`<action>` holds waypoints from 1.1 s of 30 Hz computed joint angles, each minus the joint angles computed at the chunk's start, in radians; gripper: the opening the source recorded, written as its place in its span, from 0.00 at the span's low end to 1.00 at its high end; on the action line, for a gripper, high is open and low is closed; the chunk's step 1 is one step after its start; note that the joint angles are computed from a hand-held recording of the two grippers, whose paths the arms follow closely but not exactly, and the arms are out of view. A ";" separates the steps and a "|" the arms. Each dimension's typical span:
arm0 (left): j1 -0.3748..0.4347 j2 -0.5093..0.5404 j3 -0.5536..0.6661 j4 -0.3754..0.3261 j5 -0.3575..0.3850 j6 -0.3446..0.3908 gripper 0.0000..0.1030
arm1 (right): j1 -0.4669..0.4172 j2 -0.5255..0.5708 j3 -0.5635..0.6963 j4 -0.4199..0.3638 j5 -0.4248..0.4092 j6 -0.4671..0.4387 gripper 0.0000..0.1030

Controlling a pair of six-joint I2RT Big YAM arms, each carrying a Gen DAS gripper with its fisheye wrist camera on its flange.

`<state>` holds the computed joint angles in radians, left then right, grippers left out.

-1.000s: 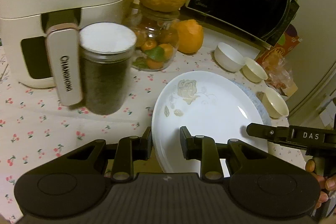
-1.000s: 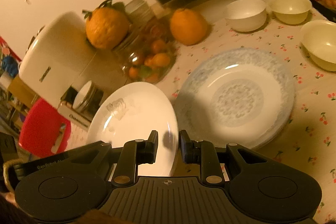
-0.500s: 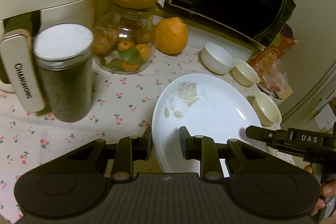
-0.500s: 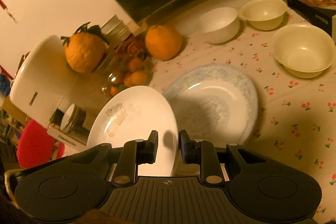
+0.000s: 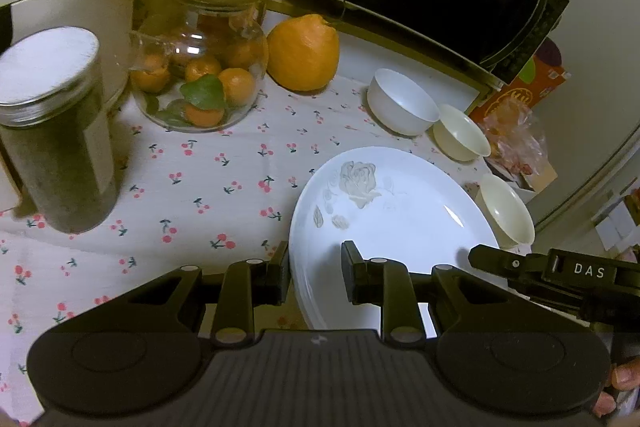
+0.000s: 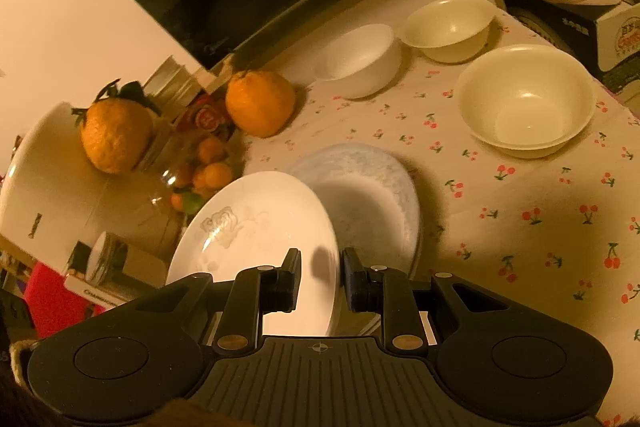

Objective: Organize plates and bowls
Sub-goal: 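Lift the white plate with both tools and carry it over the blue plate stack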

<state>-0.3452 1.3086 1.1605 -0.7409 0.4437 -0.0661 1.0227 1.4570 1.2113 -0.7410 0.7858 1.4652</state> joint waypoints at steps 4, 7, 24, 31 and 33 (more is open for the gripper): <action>-0.025 0.010 -0.001 0.023 -0.040 -0.025 0.22 | -0.013 0.000 -0.005 -0.009 -0.005 0.026 0.21; -0.045 0.012 -0.003 0.047 -0.072 -0.036 0.22 | -0.023 0.001 -0.008 -0.017 -0.005 0.041 0.21; -0.107 0.019 -0.023 0.111 -0.204 -0.003 0.22 | -0.041 0.004 -0.013 -0.036 0.018 0.034 0.21; -0.142 0.018 -0.031 0.128 -0.282 0.031 0.24 | -0.041 0.018 0.007 -0.081 0.021 0.044 0.21; -0.147 0.020 -0.031 0.130 -0.293 0.036 0.25 | -0.042 0.019 0.009 -0.088 0.021 0.047 0.21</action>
